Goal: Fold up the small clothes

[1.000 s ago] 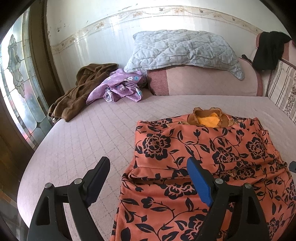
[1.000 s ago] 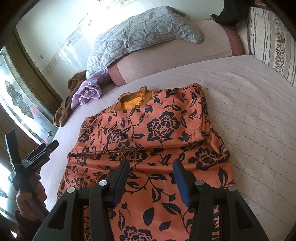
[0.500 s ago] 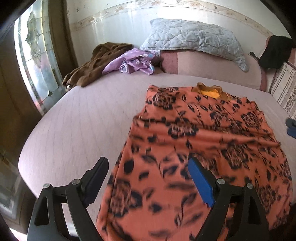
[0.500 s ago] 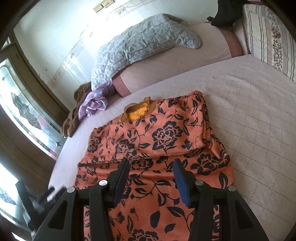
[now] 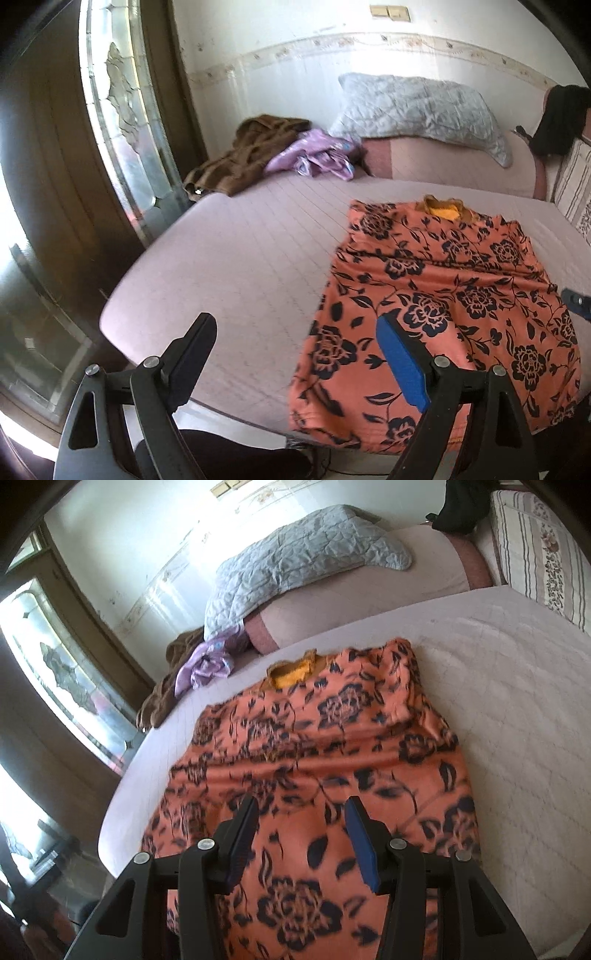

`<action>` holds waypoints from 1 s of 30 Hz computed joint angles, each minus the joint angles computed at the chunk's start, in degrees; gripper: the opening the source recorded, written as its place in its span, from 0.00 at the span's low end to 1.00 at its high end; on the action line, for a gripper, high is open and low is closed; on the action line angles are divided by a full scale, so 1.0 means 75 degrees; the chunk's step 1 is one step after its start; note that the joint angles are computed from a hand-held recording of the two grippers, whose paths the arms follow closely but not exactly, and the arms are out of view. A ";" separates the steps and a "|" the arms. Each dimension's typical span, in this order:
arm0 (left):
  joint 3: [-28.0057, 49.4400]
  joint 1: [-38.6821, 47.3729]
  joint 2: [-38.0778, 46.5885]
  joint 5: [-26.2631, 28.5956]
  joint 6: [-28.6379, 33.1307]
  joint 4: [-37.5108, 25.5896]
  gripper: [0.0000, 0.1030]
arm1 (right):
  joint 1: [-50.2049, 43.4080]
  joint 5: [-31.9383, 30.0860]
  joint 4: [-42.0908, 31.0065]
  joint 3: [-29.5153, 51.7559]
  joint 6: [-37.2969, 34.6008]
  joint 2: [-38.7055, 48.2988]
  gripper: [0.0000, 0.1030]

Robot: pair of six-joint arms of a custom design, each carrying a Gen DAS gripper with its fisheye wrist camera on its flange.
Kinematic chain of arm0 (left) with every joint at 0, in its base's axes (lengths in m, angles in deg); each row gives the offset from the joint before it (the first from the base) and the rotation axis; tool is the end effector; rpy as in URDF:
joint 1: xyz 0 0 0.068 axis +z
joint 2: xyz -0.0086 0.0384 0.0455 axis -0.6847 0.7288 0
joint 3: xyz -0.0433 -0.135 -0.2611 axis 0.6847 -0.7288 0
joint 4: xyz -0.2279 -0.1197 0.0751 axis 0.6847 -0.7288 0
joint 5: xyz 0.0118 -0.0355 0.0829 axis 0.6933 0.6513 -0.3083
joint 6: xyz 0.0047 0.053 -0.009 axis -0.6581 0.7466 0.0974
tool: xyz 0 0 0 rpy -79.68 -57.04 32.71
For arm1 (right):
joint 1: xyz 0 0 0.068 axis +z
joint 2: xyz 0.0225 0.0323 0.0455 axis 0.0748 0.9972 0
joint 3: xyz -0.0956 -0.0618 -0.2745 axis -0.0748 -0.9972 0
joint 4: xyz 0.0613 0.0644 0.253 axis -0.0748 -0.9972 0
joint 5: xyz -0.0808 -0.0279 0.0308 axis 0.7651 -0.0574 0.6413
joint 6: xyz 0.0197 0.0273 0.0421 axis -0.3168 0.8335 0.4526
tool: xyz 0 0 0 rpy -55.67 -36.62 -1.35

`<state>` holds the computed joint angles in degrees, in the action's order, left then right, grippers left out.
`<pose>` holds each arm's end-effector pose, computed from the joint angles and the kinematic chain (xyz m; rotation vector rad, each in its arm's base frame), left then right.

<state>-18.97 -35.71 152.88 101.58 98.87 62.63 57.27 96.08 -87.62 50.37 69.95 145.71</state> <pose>0.3519 0.0355 0.2980 0.4651 2.1353 -0.0346 0.1679 0.1830 0.2316 0.6794 2.1117 0.2777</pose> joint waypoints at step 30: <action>0.0662 0.0140 0.1408 -0.0194 0.0204 -0.1359 0.88 | 0.3343 0.1045 -0.3621 -0.0960 0.6363 -0.0810 0.56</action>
